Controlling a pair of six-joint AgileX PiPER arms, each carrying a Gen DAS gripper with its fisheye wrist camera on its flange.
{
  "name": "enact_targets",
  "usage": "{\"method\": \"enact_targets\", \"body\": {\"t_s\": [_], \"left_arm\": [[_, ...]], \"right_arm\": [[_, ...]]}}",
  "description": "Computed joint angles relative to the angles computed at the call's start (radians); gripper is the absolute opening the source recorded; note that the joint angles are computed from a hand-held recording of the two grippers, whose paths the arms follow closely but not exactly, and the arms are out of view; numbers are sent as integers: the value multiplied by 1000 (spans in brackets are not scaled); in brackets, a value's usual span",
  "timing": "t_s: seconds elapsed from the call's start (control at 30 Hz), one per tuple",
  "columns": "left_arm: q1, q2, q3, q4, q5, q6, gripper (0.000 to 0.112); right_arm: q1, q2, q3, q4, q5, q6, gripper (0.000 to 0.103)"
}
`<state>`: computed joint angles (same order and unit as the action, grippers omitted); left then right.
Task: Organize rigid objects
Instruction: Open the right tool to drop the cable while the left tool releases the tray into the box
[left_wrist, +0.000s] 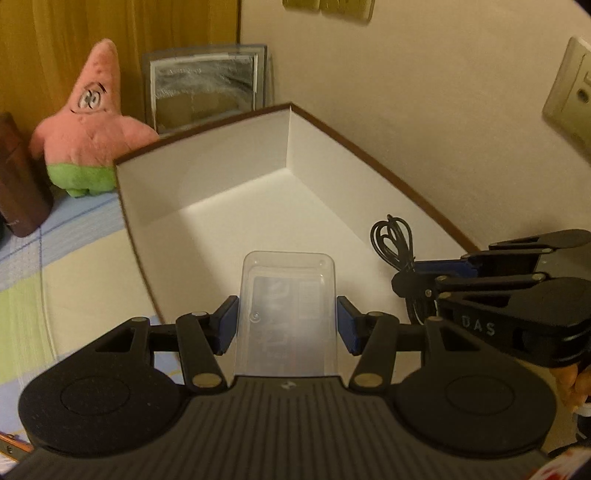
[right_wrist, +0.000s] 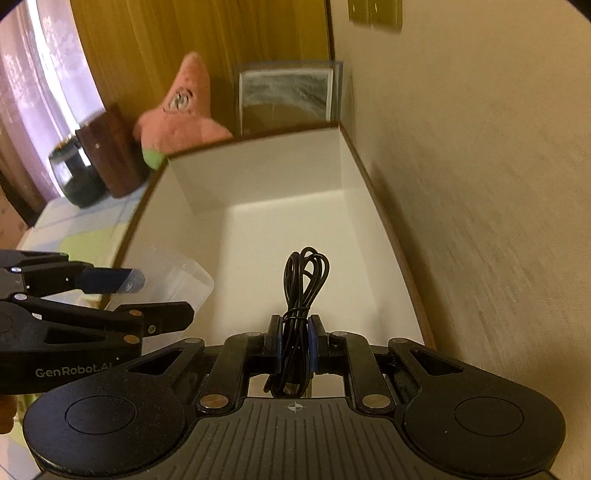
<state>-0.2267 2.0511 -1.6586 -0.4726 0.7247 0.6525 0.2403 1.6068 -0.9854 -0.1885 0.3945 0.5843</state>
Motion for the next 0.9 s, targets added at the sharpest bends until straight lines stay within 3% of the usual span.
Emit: {"method": "enact_targets", "body": {"t_s": [0.27,0.53,0.63,0.7,0.8,0.9], "left_arm": [[-18,89,-79,14,52,-11,51],[-20,106,-93,12,64,23,58],[-13,105,-99,4,71,30,58],[-10,102,-97,-1,72,35,58],[-1,91,-84,-14,69,54,58],[5,78,-71,-23,69,63,58]], "right_arm": [[-49,53,12,120,-8,-133,10],[-68,77,10,202,-17,-212,10],[-52,83,-4,109,-1,-114,11],[-37,81,-4,38,5,-42,19],[-35,52,25,59,-14,-49,35],[-23,37,28,40,-7,-26,38]]}}
